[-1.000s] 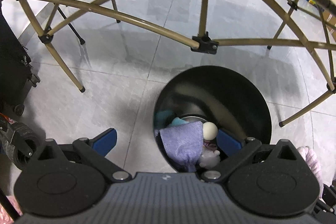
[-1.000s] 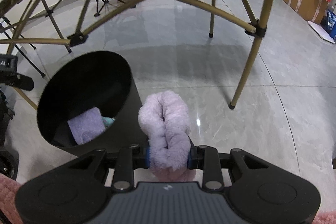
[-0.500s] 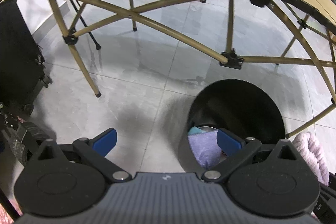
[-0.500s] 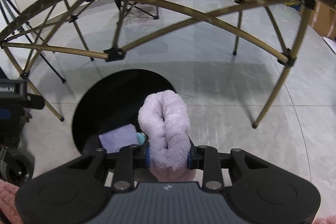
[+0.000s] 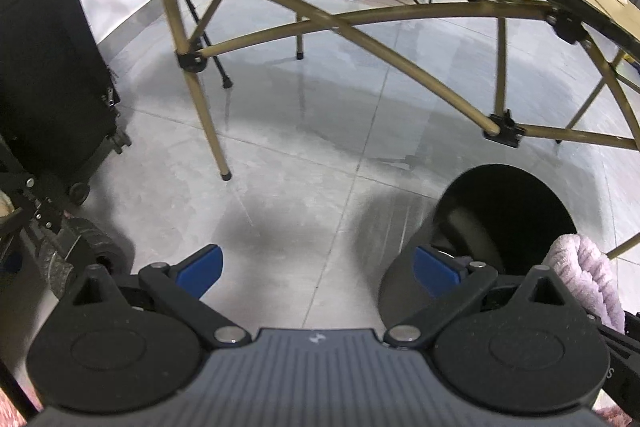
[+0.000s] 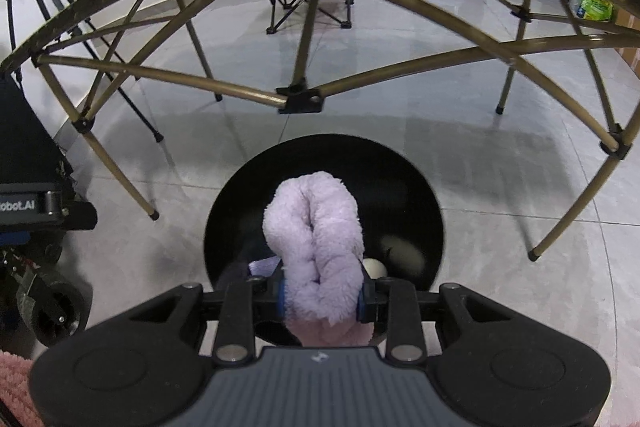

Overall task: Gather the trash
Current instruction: 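Move the right tool over the bin and open it to drop the sock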

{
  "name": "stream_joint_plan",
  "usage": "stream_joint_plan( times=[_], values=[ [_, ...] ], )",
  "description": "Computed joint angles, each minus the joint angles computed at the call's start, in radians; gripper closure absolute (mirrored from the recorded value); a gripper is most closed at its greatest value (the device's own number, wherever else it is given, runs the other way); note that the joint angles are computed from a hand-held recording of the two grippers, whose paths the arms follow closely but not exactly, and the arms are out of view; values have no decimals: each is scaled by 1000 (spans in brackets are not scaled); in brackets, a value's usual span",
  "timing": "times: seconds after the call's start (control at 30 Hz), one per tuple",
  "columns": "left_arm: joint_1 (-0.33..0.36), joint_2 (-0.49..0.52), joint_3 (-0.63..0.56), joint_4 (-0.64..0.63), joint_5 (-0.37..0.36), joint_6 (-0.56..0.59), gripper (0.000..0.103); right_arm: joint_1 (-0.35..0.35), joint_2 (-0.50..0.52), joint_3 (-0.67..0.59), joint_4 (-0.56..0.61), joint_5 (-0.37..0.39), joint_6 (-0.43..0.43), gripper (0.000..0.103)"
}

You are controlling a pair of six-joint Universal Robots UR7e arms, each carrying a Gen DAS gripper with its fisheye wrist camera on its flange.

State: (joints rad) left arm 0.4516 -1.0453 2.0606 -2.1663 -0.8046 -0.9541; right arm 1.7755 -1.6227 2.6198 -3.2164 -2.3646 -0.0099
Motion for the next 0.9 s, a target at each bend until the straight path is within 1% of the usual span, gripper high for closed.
stream_joint_plan(
  times=[0.33,0.57,0.9],
  values=[
    [24,-57,38,14,19,-14,0,-10,78,-38,39,5,49,74],
    [31,-71,44,13,15,-11,0,-21,110,-54,61,5,77,74],
    [29,-76,49,8,13,-8,0,-37,119,-63,52,-2,91,74]
  ],
)
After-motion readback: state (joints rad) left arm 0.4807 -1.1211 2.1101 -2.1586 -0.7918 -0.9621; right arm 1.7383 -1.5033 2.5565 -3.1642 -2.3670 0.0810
